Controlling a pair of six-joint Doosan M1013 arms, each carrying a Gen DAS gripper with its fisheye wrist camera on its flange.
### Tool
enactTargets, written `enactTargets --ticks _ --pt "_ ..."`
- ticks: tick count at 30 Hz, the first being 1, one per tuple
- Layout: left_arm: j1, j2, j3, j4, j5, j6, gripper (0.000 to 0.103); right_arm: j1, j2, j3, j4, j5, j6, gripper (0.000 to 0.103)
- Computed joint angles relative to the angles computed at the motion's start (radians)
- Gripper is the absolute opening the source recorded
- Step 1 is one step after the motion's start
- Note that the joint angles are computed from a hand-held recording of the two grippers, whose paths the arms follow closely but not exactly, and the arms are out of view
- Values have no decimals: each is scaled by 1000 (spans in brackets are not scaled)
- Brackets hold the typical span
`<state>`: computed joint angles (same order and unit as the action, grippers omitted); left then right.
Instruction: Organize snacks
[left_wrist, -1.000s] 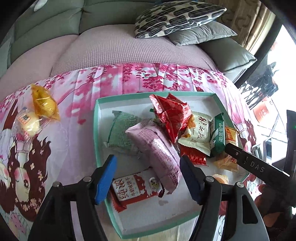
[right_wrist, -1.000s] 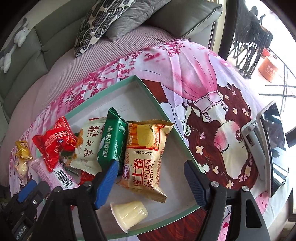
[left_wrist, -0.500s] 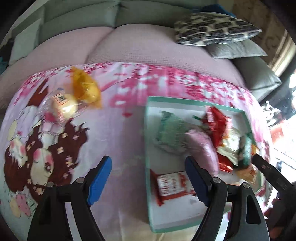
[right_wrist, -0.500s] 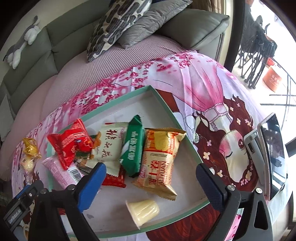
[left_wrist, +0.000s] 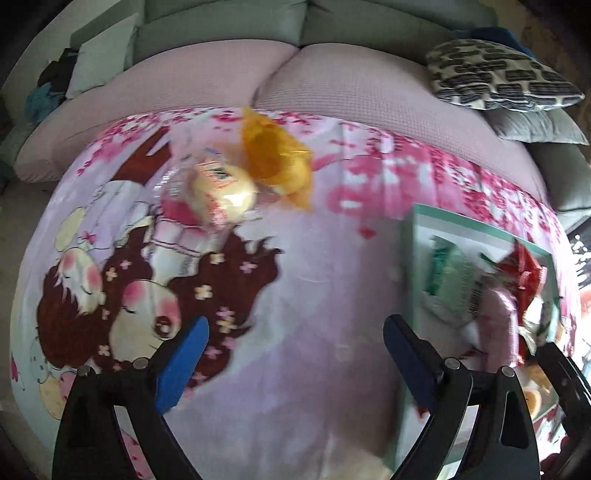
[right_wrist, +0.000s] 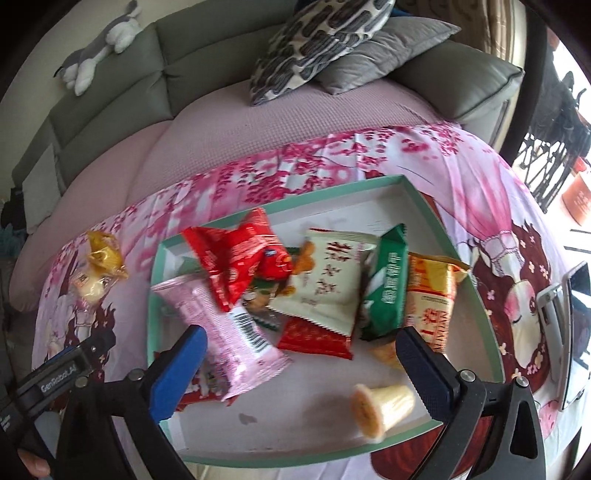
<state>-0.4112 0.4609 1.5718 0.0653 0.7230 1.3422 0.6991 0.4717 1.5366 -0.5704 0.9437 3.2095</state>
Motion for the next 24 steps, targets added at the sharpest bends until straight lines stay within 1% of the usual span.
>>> enactTargets --ticks 4,8,16,20,24 --pt "14 5 -3 65 5 -38 96 10 23 -37 1 -18 -47 103" --pt "36 9 -6 59 14 -29 96 22 51 -79 16 -35 -112 103" --pt "69 9 -10 117 17 -95 97 40 112 -168 52 -35 -232 103" --pt "89 9 -15 103 16 -109 97 46 132 -198 56 -31 -268 103" --pt "109 11 -18 77 7 -99 97 48 154 -233 56 -3 -291 103"
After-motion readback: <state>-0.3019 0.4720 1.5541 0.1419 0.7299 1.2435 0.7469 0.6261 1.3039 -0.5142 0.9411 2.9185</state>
